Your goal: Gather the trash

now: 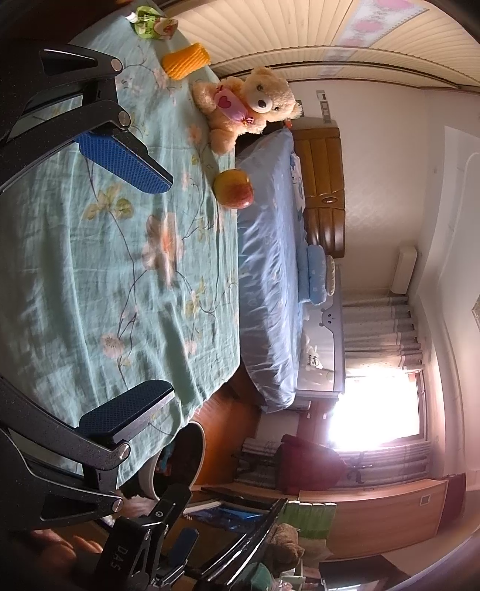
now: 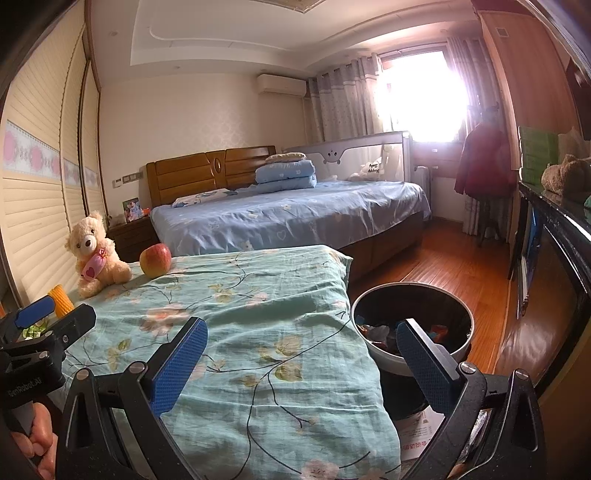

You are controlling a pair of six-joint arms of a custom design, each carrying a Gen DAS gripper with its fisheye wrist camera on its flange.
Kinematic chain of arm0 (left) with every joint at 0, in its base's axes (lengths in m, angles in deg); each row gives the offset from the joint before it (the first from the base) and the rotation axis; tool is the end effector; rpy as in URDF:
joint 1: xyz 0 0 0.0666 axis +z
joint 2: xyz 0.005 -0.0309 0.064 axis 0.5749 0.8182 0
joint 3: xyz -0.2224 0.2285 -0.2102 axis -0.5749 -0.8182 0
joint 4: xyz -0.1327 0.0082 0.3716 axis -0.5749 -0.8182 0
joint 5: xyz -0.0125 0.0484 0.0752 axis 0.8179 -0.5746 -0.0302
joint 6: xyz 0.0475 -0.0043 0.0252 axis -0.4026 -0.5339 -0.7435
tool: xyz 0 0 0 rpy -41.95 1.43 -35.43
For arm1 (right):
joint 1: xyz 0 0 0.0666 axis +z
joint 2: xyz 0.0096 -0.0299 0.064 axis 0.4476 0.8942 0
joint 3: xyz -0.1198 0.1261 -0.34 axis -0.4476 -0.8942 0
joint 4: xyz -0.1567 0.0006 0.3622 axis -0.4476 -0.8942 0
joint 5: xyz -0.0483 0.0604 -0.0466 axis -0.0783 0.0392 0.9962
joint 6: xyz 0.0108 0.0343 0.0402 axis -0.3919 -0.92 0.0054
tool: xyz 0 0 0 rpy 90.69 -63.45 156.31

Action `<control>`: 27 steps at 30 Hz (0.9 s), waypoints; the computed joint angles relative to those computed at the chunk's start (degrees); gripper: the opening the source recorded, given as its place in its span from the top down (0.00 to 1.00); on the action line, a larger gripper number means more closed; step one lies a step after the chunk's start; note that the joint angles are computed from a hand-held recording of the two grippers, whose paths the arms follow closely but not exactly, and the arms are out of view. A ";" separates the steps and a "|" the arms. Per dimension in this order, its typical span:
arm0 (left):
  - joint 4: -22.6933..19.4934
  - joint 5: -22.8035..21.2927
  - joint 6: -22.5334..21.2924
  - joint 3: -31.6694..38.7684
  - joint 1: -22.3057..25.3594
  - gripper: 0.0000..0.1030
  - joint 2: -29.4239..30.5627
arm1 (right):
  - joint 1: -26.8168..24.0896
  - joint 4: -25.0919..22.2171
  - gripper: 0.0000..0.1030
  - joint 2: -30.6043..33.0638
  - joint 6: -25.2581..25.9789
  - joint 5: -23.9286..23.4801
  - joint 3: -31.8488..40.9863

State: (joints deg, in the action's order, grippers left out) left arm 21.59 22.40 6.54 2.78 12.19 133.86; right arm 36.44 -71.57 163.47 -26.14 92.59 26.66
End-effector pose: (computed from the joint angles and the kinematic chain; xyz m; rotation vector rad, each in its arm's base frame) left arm 0.5038 -0.2004 0.3042 0.0413 1.9186 -0.0194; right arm 0.5255 0.0869 0.2915 -0.0210 1.9764 0.0586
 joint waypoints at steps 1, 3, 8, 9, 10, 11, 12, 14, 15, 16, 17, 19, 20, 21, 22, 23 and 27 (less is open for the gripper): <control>0.07 -0.08 -0.07 -0.01 -0.01 0.00 0.01 | 0.01 0.05 0.00 0.02 0.03 0.07 -0.01; 0.02 -0.05 -0.11 0.00 0.00 0.00 0.01 | -0.01 0.11 0.00 0.03 0.04 0.02 -0.02; -0.25 0.42 -0.13 0.09 0.09 0.00 -0.02 | 0.02 0.11 0.00 -0.01 0.06 -0.04 -0.06; -0.26 0.38 -0.18 0.15 0.08 0.00 0.02 | 0.09 0.04 0.00 -0.02 0.14 0.02 -0.05; -0.26 0.38 -0.18 0.15 0.08 0.00 0.02 | 0.10 -0.01 0.00 -0.01 0.13 -0.01 -0.05; -0.31 0.51 -0.15 0.19 0.10 0.00 0.04 | 0.17 -0.09 0.00 -0.01 0.03 -0.02 0.01; -0.38 0.54 -0.12 0.22 0.11 0.00 0.05 | 0.23 -0.21 0.00 -0.01 0.00 -0.03 0.09; -0.52 0.56 -0.17 0.41 0.14 0.00 0.20 | 0.35 -0.31 0.00 -0.05 -0.02 0.01 0.10; -0.53 0.58 -0.13 0.39 0.14 0.00 0.18 | 0.35 -0.31 0.00 -0.05 -0.02 0.01 0.10; -0.49 0.62 -0.10 0.36 0.14 0.00 0.17 | 0.35 -0.31 0.00 -0.05 -0.02 0.01 0.10; -0.47 0.62 -0.11 0.38 0.13 0.00 0.19 | 0.40 -0.43 0.00 -0.07 -0.03 -0.03 0.13; -0.54 0.53 -0.15 0.38 0.12 0.00 0.17 | 0.39 -0.37 0.00 -0.05 -0.04 -0.03 0.13; -0.56 0.58 -0.18 0.49 0.16 0.00 0.29 | 0.40 -0.43 0.00 -0.05 -0.06 -0.04 0.15; -0.56 0.58 -0.18 0.49 0.16 0.00 0.29 | 0.40 -0.43 0.00 -0.05 -0.06 -0.04 0.15; -0.59 0.60 -0.14 0.55 0.18 0.00 0.34 | 0.39 -0.39 0.00 -0.06 -0.06 -0.02 0.12; -0.60 0.56 -0.14 0.52 0.15 0.00 0.31 | 0.40 -0.35 0.00 -0.06 -0.06 -0.04 0.11; -0.67 0.70 -0.08 0.72 0.20 0.00 0.60 | 0.59 -0.61 0.00 0.09 -0.07 -0.08 0.33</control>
